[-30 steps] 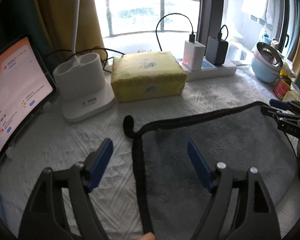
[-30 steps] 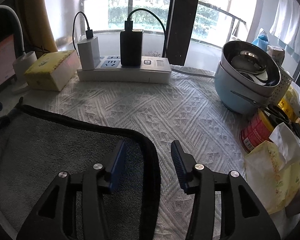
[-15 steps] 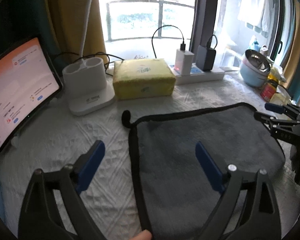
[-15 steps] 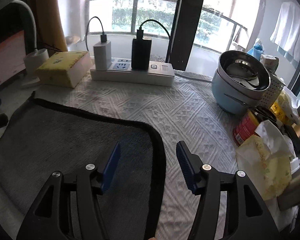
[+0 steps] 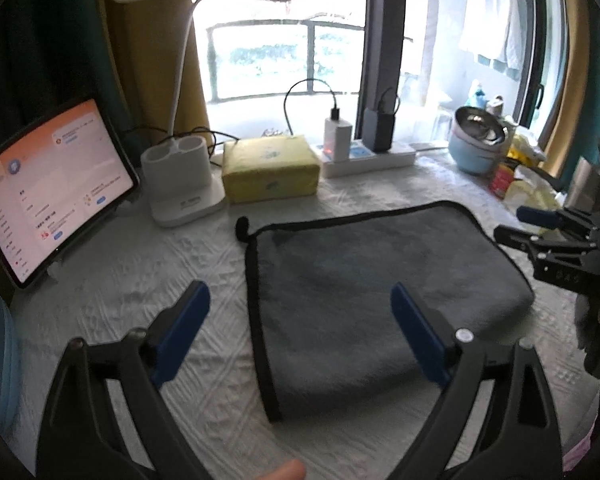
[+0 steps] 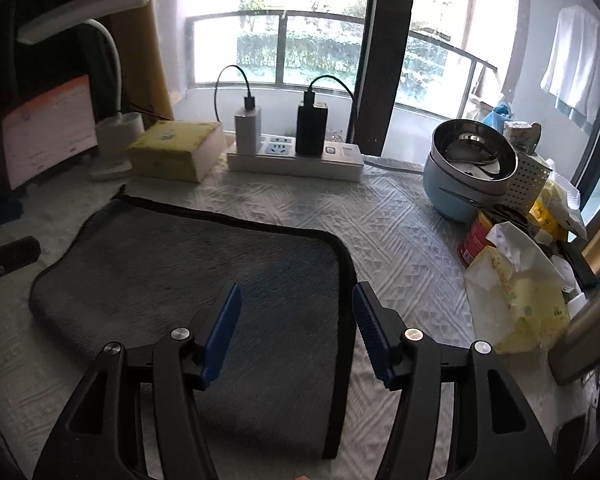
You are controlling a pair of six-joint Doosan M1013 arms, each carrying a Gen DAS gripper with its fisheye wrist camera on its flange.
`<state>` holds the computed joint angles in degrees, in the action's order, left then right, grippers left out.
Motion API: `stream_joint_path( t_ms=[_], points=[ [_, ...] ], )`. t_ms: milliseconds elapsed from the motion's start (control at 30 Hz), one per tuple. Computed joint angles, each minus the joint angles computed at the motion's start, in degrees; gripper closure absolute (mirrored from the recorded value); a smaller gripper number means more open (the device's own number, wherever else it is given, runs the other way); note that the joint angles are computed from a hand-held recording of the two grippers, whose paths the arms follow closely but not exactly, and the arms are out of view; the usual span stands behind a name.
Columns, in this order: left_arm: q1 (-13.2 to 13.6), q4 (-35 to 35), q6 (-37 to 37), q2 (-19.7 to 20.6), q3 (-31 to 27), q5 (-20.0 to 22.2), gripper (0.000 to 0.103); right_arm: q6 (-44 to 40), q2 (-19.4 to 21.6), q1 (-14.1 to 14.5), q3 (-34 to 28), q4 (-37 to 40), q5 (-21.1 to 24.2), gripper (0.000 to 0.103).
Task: Fold towel
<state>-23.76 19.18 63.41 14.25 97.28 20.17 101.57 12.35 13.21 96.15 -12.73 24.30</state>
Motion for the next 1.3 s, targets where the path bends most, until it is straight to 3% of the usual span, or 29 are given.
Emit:
stream_joint_path(
  t_ms=[367, 733, 1067, 1300],
  points=[
    [-1.96, 14.16, -17.21, -4.98, 5.5, -1.52, 0.01, 2.5, -4.57, 0.79, 4.14, -2.12, -1.83, 0.042],
    [-4.74, 38.91, -44.29, -10.06, 10.53, -0.81, 0.01, 7.73, -9.04, 2.24, 8.16, -5.13, -4.93, 0.042],
    [-7.43, 50.78, -54.93, -13.02, 13.2, 1.3, 0.01, 12.9, -13.27, 3.25, 11.57, -8.83, -6.93, 0.042],
    [-9.45, 64.88, -66.8, -15.07, 14.53, 2.88, 0.01, 19.69, -16.34, 3.87, 13.59, -15.68, -8.65, 0.042]
  ],
)
